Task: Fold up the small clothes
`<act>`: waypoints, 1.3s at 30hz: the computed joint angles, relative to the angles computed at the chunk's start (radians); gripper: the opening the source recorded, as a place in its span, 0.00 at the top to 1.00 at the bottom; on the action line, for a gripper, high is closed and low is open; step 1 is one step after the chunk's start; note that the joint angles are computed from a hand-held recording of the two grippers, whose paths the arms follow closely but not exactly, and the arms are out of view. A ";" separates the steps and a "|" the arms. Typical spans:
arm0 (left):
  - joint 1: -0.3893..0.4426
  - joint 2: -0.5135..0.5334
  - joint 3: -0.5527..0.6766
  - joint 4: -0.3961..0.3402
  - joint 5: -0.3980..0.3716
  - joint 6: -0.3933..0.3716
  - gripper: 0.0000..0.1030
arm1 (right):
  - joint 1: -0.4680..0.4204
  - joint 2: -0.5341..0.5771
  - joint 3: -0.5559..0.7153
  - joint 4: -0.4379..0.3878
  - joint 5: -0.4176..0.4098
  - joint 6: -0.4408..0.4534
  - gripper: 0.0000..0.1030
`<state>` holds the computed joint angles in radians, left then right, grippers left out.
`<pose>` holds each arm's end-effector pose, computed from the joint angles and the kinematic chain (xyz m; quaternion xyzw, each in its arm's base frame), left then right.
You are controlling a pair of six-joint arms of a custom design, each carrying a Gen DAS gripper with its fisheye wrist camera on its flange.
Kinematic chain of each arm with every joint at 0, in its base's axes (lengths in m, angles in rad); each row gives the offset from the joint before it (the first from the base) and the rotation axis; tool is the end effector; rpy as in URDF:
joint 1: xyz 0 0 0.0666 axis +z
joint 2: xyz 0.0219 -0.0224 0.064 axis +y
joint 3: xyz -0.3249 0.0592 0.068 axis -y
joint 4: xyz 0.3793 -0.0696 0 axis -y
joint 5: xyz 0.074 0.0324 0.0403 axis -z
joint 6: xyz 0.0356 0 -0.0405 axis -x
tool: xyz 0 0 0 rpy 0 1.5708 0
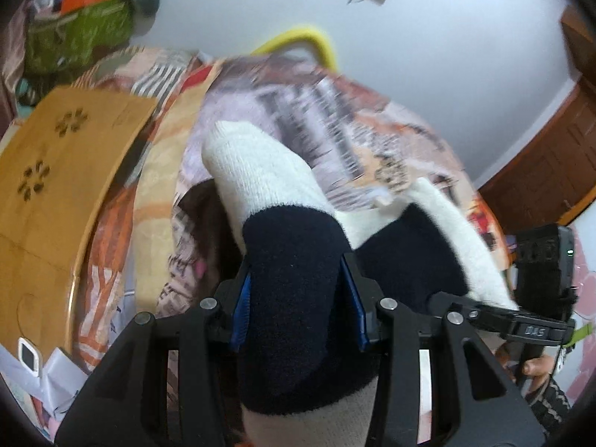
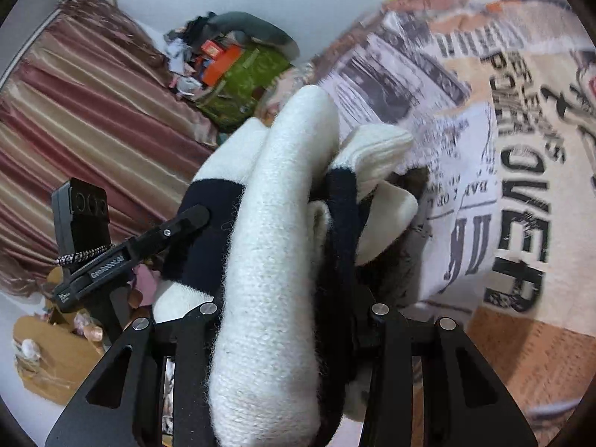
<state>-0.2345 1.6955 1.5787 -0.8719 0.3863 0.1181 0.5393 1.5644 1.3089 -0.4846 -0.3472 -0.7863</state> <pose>0.5465 -0.1447 0.3108 0.1097 0.9353 -0.2304 0.2450 0.4522 0.2843 0.2874 0.0419 0.9029 0.3691 0.2160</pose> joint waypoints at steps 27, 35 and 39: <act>-0.072 -0.456 -0.272 -0.035 -0.240 -0.047 0.45 | 0.154 -0.329 -0.037 -0.311 0.401 0.115 0.41; -0.193 -0.803 -0.360 -0.028 -0.334 -0.062 0.42 | 0.383 -0.469 0.013 -0.331 0.719 0.176 0.41; -0.265 -0.967 -0.412 -0.032 -0.401 -0.052 0.42 | 0.530 -0.503 0.029 -0.311 0.928 0.219 0.41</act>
<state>-0.4996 0.7284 1.1666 -0.9036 -0.0149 0.0656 1.0694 1.0618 1.3383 -0.7960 0.5813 -0.5674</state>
